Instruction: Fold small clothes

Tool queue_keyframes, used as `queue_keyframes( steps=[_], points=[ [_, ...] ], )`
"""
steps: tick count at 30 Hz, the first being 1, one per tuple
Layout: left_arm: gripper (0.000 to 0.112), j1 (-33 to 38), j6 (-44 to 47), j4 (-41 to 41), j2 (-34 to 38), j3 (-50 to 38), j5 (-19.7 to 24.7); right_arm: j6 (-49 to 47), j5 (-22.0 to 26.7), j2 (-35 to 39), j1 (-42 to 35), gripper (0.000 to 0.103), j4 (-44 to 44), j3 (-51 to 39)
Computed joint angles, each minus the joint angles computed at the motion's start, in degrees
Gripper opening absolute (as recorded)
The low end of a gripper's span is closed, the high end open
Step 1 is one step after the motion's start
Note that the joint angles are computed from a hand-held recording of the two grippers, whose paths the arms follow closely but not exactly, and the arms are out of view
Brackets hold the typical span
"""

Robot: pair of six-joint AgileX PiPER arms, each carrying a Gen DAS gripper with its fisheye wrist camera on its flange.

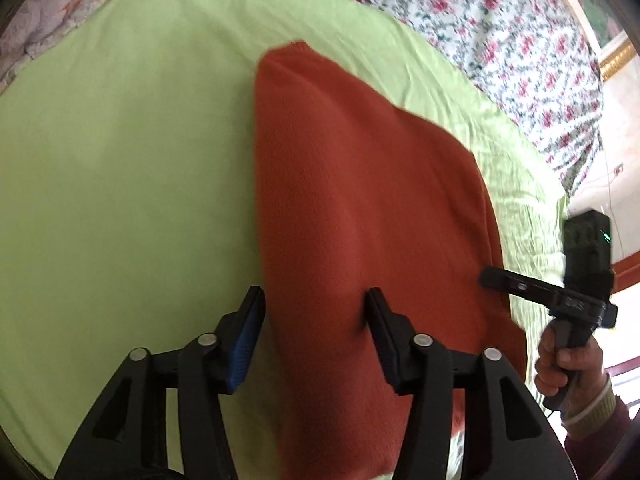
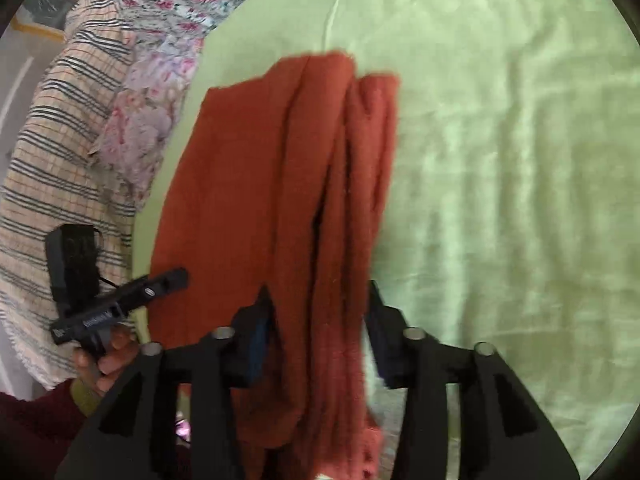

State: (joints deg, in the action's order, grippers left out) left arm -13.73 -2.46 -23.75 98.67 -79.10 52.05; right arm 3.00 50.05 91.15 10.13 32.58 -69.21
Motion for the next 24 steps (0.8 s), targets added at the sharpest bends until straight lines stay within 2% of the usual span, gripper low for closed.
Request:
queue_keyframes(
  steps=[5, 7, 8, 9, 11, 12, 14, 17, 19, 21, 24],
  points=[
    [0.054, 0.9, -1.7, 1.9, 3.9, -6.3, 0.9, 9.3, -2.2, -2.3, 1.2, 0.054, -11.0, -4.5],
    [0.054, 0.7, -2.8, 2.8, 6.0, -9.3, 1.3, 10.5, -2.8, -0.3, 1.7, 0.049, -11.9, -7.9],
    [0.054, 0.5, -3.5, 3.1, 7.3, -11.2, 1.7, 12.3, -2.6, 3.1, 2.9, 0.047, -13.6, -11.7],
    [0.054, 0.3, -4.0, 3.5, 8.1, -12.2, 1.9, 12.8, -0.3, 4.2, 2.8, 0.044, -13.9, -13.6],
    [0.054, 0.0, -5.0, 4.3, 9.7, -14.9, 3.4, 15.7, 0.6, 7.4, 3.9, 0.028, -17.0, -16.5],
    [0.054, -0.2, -5.5, 4.7, 10.2, -15.5, 3.6, 16.0, 0.4, 8.8, 3.6, 0.015, -16.1, -17.1],
    [0.054, -0.7, -6.1, 5.0, 10.8, -16.7, 4.2, 18.3, -1.3, 8.3, 4.1, 0.014, -16.2, -16.9],
    [0.059, 0.0, -4.7, 3.1, 11.1, -16.8, 4.7, 18.0, -6.2, 2.1, 4.8, 0.013, -15.8, -11.6],
    [0.060, 0.2, -4.4, 2.7, 12.7, -18.6, 5.5, 18.5, -5.7, 0.4, 4.4, 0.013, -17.3, -9.1],
    [0.060, 0.2, -5.5, 3.8, 16.0, -23.3, 7.5, 17.4, -5.4, 0.7, 2.3, 0.013, -15.3, -6.4],
    [0.060, 0.5, -8.0, 5.9, 22.9, -35.0, 11.7, 15.0, -6.8, 1.3, 0.6, 0.013, -12.7, -4.4]
  ],
)
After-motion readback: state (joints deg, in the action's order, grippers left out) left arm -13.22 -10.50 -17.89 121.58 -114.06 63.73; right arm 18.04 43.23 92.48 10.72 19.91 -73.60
